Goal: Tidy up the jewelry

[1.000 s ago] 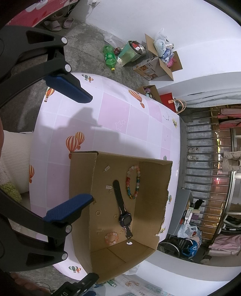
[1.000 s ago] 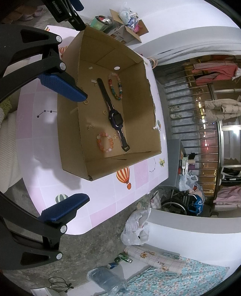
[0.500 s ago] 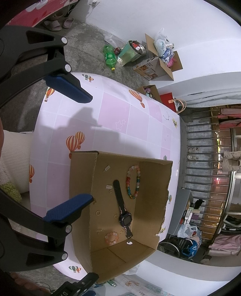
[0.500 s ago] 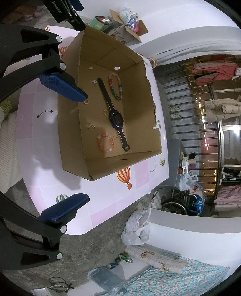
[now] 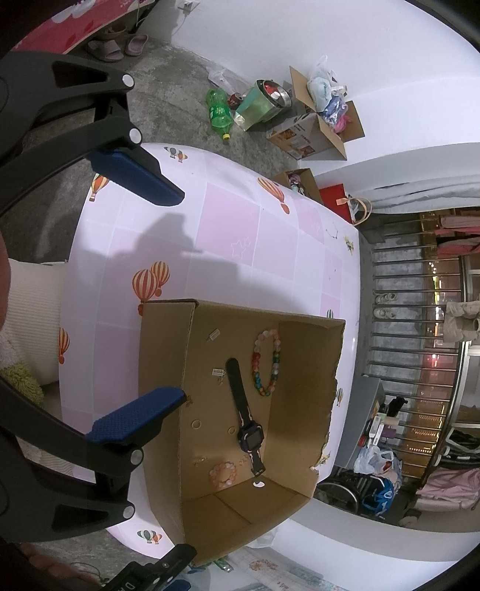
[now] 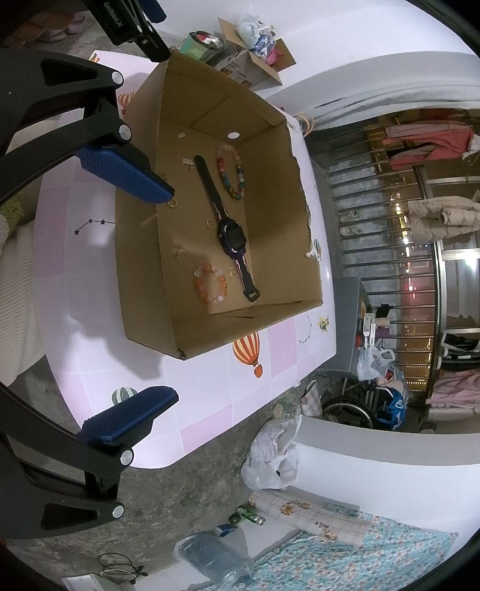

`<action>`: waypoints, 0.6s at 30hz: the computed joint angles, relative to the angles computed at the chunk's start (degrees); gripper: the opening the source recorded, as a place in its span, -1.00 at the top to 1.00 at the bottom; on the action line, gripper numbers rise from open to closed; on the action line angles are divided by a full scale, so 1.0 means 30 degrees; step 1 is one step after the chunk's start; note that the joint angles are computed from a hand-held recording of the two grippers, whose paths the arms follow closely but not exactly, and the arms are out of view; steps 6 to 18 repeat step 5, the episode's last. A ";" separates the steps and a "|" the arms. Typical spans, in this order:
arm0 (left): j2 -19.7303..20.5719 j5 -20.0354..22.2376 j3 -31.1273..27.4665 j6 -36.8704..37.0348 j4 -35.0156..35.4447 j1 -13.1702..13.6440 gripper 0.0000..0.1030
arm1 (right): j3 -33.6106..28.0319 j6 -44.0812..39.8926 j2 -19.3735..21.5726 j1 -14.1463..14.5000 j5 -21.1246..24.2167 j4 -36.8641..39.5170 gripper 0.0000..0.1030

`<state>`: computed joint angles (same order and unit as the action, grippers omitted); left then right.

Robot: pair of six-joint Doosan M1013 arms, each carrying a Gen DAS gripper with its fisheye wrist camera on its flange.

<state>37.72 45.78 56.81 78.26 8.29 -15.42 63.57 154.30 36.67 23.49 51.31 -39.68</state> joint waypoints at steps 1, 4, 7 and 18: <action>0.0003 0.0001 0.0003 0.0024 -0.0018 0.0011 -0.84 | 0.0001 -0.0004 -0.0001 -0.0003 -0.0013 0.0008 -0.88; -0.0004 -0.0003 0.0014 0.0038 -0.0044 0.0010 -0.84 | -0.0001 -0.0001 -0.0001 -0.0004 -0.0010 -0.0003 -0.88; -0.0005 0.0018 0.0005 0.0016 -0.0023 -0.0002 -0.84 | -0.0001 -0.0001 -0.0001 -0.0004 -0.0010 -0.0003 -0.88; -0.0005 0.0018 0.0005 0.0016 -0.0023 -0.0002 -0.84 | -0.0001 -0.0001 -0.0001 -0.0004 -0.0010 -0.0003 -0.88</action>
